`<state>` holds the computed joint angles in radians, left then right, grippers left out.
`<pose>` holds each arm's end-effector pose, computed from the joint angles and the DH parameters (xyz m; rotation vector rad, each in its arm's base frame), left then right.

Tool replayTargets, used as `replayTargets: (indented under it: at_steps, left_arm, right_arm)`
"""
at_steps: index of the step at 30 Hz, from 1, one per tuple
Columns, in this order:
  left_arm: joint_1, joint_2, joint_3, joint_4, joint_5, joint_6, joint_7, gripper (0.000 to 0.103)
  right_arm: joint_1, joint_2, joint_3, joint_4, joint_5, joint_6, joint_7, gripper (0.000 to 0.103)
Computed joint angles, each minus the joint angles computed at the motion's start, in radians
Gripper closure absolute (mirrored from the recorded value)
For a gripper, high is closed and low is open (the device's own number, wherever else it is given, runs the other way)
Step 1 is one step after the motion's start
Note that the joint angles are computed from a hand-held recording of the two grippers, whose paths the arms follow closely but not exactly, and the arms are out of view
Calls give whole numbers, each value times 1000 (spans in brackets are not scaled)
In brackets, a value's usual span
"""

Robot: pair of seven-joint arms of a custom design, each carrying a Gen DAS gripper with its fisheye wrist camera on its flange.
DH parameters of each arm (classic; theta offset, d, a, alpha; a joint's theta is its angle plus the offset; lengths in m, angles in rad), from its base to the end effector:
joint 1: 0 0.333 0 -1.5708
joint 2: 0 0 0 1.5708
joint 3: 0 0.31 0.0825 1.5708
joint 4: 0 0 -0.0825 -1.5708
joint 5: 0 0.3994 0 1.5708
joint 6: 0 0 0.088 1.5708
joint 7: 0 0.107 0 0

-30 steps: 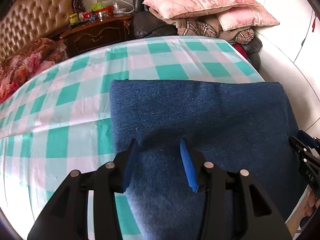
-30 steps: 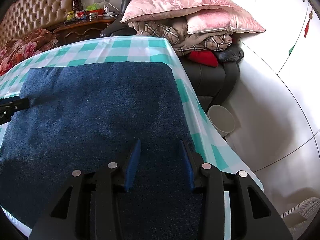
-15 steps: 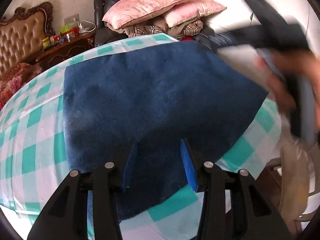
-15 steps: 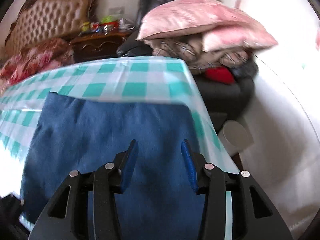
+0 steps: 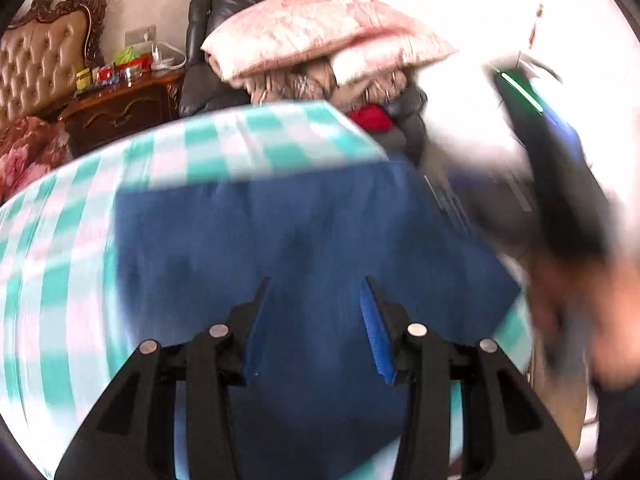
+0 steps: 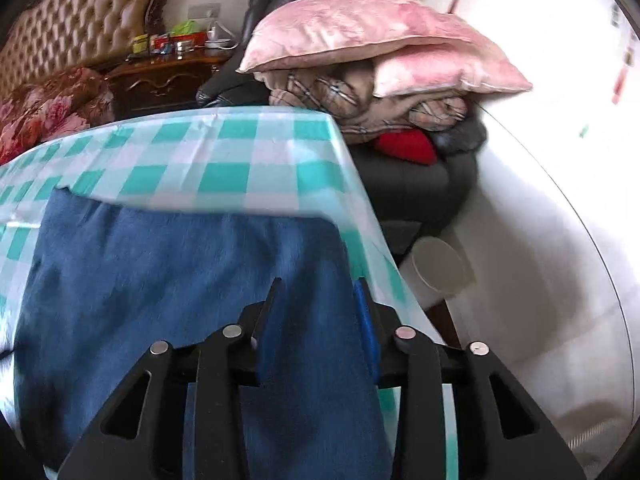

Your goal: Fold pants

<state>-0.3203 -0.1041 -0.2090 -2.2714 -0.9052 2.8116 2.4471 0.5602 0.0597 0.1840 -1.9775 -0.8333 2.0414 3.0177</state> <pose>0.4940 -0.2468 0.4453 -1.2341 2.4538 -1.1144 0.4636 0.3692 0.4414 -1.6173 2.2158 -0.9928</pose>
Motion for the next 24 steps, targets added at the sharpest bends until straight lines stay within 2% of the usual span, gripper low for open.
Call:
replayTargets:
  at_steps: [2, 4, 5, 6, 7, 8, 10, 12, 13, 15, 16, 18, 20, 22, 23, 24]
  left_arm:
    - [5, 103, -15, 110, 73, 2, -75, 59]
    - [-3, 210, -23, 213, 249, -21, -213, 56]
    - [4, 280, -32, 279, 400, -96, -323, 53]
    - [-24, 317, -9, 311, 497, -118, -401, 52]
    - [-17, 320, -19, 308, 523, -100, -411, 52]
    - [-3, 291, -38, 272, 520, -72, -383, 50]
    - [48, 226, -85, 220, 388, -97, -257, 44]
    - [63, 109, -86, 112, 252, -59, -175, 36]
    - [56, 72, -76, 77, 203, -45, -153, 32]
    - [46, -52, -37, -32, 109, -42, -110, 27]
    - [37, -93, -26, -68, 111, -37, -122, 24]
    - [3, -202, 25, -159, 55, -37, -72, 16]
    - [-9, -290, 49, -232, 66, -34, -72, 5]
    - [-18, -365, 82, -279, 95, -87, -81, 5]
    - [-32, -400, 118, -293, 88, -145, -67, 5]
    - [-24, -430, 121, -310, 101, -165, -82, 4]
  right_arm:
    - [14, -20, 14, -30, 28, -21, 52, 70]
    - [18, -16, 20, -50, 77, -26, 64, 70]
    - [18, -9, 21, -53, 98, -24, 56, 70]
    - [20, -4, 22, -58, 101, -22, 59, 70]
    - [26, -2, 24, -58, 87, -31, 69, 70]
    - [32, -6, 27, -55, 91, -42, 70, 70]
    - [41, -19, 32, -56, 87, -56, 90, 69]
    - [58, -38, 47, -51, 76, -91, 125, 65]
    - [62, -39, 51, -43, 73, -104, 132, 59]
    - [82, -53, 69, -35, 76, -144, 168, 56]
    - [94, -56, 79, -27, 74, -170, 184, 55]
    - [120, -60, 100, -6, 76, -235, 225, 50]
    - [141, -57, 113, 19, 82, -290, 252, 46]
    - [167, -49, 128, 49, 79, -344, 282, 42]
    - [179, -40, 133, 67, 76, -369, 291, 41]
    - [190, -34, 136, 81, 73, -393, 301, 40]
